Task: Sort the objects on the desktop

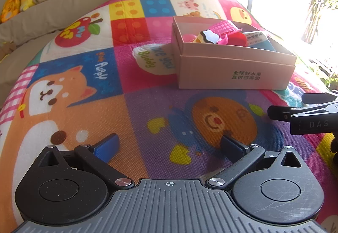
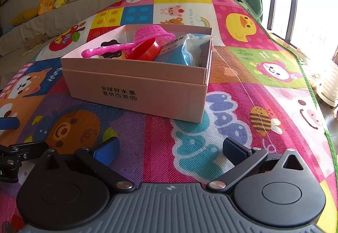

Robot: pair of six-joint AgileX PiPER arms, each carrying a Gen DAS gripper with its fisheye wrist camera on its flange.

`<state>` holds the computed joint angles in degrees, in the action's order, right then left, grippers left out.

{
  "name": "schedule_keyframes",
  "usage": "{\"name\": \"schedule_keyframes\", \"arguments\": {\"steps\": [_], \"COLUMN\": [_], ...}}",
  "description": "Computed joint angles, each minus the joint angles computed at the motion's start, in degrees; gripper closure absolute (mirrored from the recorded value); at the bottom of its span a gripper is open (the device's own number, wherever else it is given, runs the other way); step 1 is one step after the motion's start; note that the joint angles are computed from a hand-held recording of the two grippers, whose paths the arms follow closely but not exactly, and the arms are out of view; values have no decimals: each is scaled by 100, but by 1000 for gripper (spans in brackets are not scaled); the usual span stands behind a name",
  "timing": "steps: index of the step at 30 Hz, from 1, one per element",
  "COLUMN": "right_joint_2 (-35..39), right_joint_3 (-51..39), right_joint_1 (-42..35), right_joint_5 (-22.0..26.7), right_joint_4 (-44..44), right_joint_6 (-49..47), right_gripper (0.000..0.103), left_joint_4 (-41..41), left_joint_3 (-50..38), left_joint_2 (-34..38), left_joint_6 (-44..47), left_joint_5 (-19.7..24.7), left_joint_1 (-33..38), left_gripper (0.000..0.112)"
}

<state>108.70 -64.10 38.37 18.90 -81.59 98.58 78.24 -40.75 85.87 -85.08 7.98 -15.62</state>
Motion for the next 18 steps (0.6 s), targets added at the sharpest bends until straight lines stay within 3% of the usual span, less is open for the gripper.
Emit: {"name": "schedule_keyframes", "arguments": {"steps": [18], "right_joint_2": [2], "right_joint_3": [10], "right_joint_1": [-14], "right_joint_5": [-14], "right_joint_4": [-42], "right_joint_6": [34], "right_gripper": [0], "left_joint_4": [21], "left_joint_3": [2], "left_joint_2": [2], "left_joint_6": [-16], "left_joint_5": [-20], "left_joint_1": [15], "left_gripper": [9]}}
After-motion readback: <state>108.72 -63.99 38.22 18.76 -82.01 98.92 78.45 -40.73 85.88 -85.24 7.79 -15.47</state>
